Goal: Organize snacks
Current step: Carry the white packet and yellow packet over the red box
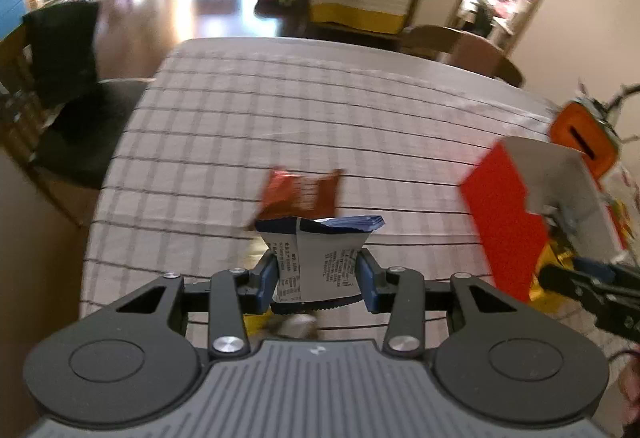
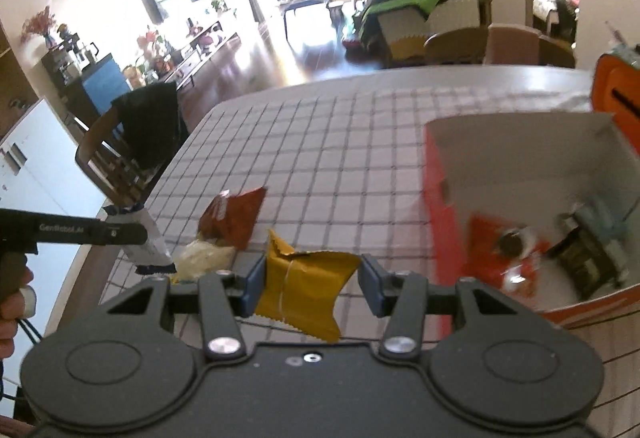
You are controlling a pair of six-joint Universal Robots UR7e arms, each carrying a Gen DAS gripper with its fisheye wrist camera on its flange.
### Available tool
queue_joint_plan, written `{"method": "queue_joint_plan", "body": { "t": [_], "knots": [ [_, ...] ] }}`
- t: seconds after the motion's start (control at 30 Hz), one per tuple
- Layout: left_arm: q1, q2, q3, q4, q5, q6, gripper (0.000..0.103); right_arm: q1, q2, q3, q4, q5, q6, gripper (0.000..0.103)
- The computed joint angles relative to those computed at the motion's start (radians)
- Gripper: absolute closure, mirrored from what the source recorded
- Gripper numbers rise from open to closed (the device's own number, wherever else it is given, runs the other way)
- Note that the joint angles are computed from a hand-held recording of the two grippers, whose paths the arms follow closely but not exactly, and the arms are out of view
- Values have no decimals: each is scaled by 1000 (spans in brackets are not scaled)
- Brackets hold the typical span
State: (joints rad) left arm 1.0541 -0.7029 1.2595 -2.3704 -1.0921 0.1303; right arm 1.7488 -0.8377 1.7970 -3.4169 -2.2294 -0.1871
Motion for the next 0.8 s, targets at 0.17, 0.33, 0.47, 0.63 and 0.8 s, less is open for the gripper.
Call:
{"method": "queue_joint_plan", "body": {
  "t": [0.17, 0.33, 0.47, 0.63, 0.8],
  "knots": [
    [-47, 21, 12, -3, -35, 12, 62, -21, -63, 46, -39, -15, -45, 54],
    [-94, 57, 9, -16, -67, 16, 62, -52, -124, 81, -65, -33, -88, 54],
    [-131, 92, -8, -8, -90, 15, 62, -81, -168, 105, -89, -40, -116, 54],
    [-171, 145, -34, -3, -106, 21, 62, -127, -217, 127, -105, -43, -137, 54],
    [-205, 213, -94, 43, -106, 2, 62, -181, -267, 152, -102, -34, -145, 54]
  ]
}}
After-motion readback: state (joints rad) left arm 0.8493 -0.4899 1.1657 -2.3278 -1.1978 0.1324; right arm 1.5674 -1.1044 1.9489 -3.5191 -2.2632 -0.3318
